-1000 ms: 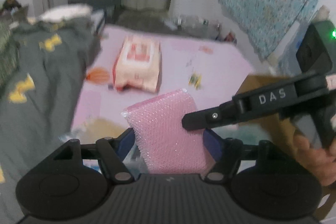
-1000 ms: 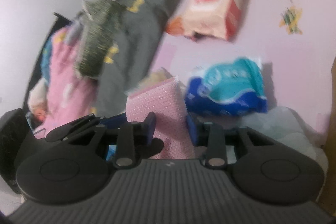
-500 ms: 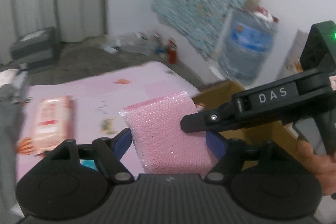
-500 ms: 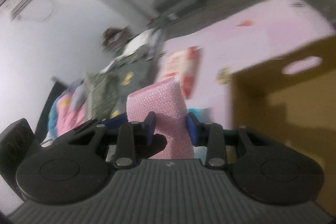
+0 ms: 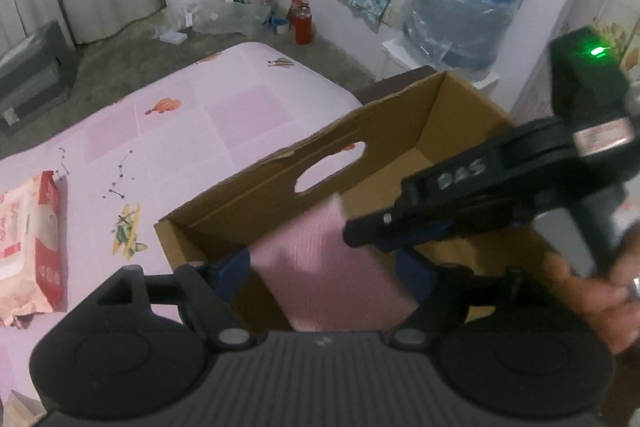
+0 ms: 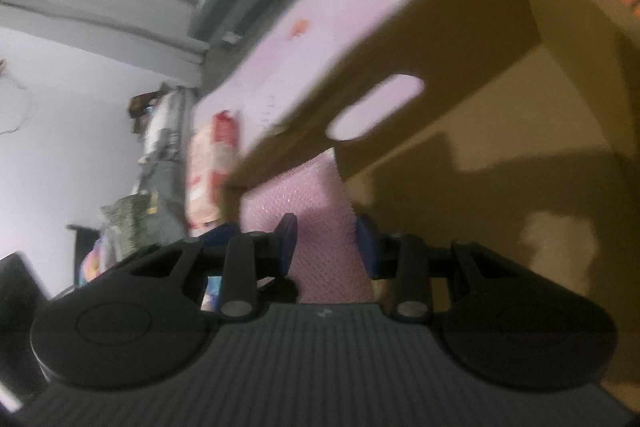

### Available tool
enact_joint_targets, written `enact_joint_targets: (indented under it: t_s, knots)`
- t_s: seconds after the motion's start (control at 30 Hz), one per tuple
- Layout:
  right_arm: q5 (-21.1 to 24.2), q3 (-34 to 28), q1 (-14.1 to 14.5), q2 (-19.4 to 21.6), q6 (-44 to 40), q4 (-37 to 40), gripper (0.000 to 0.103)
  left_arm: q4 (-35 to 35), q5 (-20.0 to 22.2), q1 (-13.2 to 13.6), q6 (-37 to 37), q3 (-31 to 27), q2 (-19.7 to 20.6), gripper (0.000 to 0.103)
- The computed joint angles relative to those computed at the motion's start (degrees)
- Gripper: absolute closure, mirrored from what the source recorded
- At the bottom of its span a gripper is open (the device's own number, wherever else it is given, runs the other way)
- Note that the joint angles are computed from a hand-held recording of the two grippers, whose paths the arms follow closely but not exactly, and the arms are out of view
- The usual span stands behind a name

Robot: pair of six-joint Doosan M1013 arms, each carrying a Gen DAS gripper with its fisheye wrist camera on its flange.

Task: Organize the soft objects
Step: 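Carry the pink sponge into the cardboard box and open the right tool, then move the right tool back to the clear plastic food bag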

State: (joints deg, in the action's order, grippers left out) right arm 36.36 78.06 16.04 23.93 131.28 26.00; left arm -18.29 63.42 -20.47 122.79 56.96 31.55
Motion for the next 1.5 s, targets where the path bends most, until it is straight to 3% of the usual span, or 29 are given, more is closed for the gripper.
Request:
enact_joint_targets:
  t_s: [0.37,0.6,0.8,0.97,1.07,1.13,1.33,1.5]
  knots:
    - [3.2,-0.1,2.2,1.1,11.7,-13.8,0.071,-4.1,-5.7,3.4,3.5,5.8,-5.7,0.014]
    - [5.0,-5.0,3.1,5.2,11.2,-13.9,0.082,-3.1,-10.6,7.5,1.1,11.0,-10.1,0.009]
    - [5.6,-7.6,4.4,6.8,9.9,-16.1,0.082,0.4,-14.1,10.8,-4.8,15.1,-12.8,0.009]
    - [6.7,-9.0,5.3,6.8,12.0,-21.4,0.078,-0.3,-15.6,14.2,-7.6,16.9,-14.3,0.008]
    - [5.5,-6.4,4.8,4.0,13.5,-23.1,0.065,-1.1,-17.0,15.6,-7.6,18.1,-15.3,0.008]
    - [5.9,-6.2,5.2,2.9,16.2,-27.0,0.051,-1.4,-17.6,16.4,-7.6,18.6,-15.7,0.008]
    - [4.9,-6.7,7.1,-0.2,19.3,-32.6,0.049,-4.7,-20.0,18.9,-5.3,19.8,-17.1,0.008]
    - [3.3,-11.2,8.8,0.7,12.1,-26.3,0.048,-5.6,-21.4,20.9,-6.8,19.6,-17.4,0.008]
